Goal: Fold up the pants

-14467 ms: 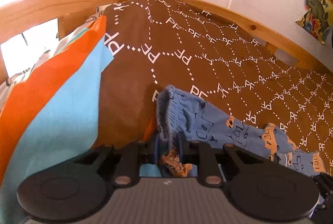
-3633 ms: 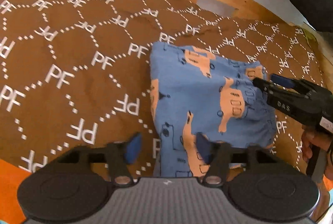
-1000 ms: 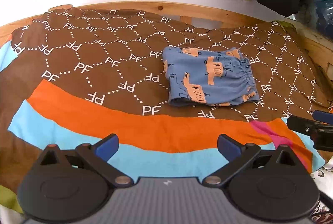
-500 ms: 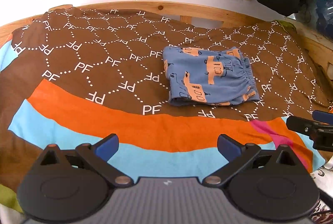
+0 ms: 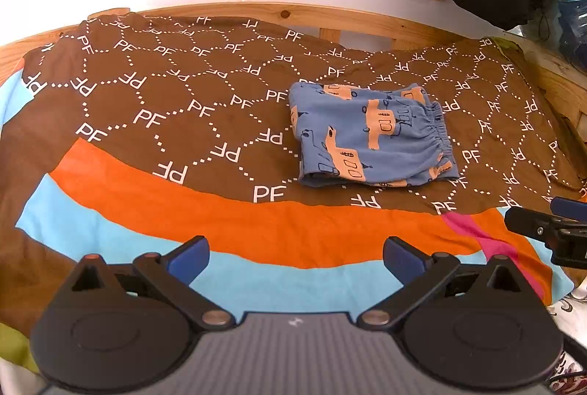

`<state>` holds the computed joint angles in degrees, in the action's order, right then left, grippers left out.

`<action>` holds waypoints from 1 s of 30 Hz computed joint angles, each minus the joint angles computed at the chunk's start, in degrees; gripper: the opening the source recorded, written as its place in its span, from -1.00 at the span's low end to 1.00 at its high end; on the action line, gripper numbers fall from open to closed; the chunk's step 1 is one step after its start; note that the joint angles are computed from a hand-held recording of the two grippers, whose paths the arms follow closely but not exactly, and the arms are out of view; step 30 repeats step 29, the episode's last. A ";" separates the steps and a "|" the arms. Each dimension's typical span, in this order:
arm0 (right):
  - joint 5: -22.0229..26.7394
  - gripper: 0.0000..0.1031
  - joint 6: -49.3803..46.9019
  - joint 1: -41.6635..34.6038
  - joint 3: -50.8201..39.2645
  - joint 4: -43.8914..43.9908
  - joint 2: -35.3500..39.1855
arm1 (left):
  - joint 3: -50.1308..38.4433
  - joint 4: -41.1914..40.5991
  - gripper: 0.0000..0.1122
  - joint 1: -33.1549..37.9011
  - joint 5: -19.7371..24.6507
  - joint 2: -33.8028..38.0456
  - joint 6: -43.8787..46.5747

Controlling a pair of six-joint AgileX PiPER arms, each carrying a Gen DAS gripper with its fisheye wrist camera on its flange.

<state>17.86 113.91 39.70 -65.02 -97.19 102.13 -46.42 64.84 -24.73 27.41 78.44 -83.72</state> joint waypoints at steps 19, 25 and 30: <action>-0.10 0.98 0.60 0.21 0.04 -0.67 0.41 | -2.44 -5.87 0.83 -0.80 5.37 1.19 4.86; -0.20 0.98 0.70 0.20 0.06 -0.81 0.46 | -2.31 -3.82 0.83 -1.77 6.84 1.45 3.43; -0.29 0.98 0.48 0.11 0.03 -0.71 0.43 | -2.51 -3.80 0.83 -1.86 7.24 1.66 3.42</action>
